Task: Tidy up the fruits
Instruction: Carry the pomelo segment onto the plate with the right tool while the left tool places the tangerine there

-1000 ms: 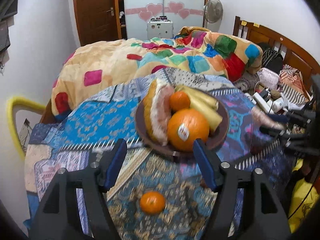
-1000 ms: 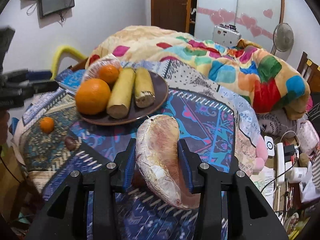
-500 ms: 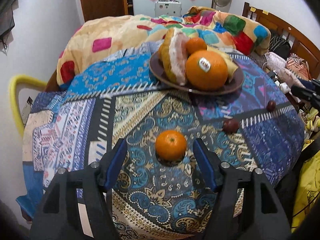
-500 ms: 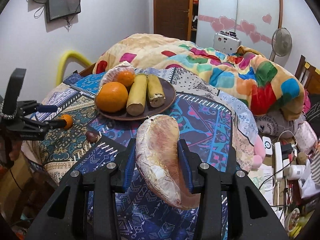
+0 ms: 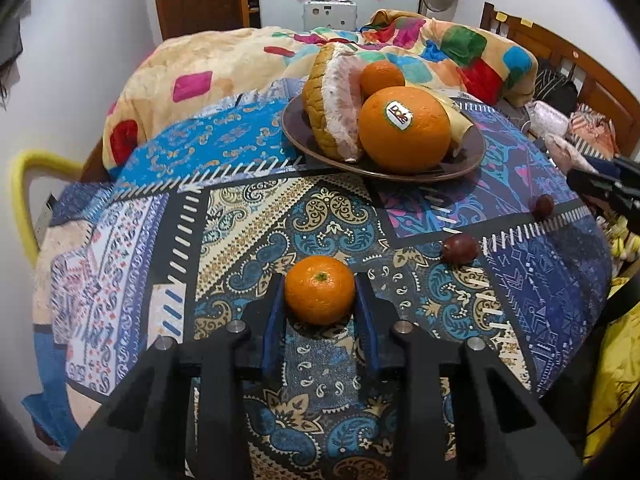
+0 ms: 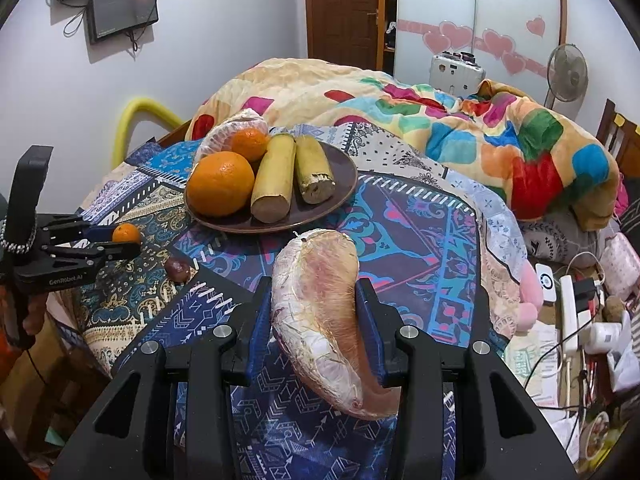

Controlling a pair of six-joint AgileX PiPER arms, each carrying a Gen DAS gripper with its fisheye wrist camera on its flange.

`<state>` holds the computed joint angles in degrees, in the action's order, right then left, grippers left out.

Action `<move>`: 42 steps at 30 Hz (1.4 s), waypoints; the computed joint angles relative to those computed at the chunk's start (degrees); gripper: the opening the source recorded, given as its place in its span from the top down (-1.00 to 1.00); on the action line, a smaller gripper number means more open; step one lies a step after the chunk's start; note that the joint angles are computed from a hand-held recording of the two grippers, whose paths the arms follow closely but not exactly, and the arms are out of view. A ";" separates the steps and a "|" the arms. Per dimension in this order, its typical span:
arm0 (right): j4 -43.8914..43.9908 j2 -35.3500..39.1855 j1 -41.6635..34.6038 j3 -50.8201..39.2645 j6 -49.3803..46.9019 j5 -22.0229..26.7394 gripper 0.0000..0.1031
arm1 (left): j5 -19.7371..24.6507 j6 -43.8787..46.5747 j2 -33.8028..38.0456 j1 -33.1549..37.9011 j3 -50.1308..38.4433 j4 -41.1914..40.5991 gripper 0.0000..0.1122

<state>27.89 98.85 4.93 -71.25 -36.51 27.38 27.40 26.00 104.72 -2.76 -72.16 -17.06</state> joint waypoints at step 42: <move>-8.87 24.72 5.51 -39.26 14.79 9.15 0.27 | 10.85 -5.41 19.42 -4.31 -39.57 2.46 0.40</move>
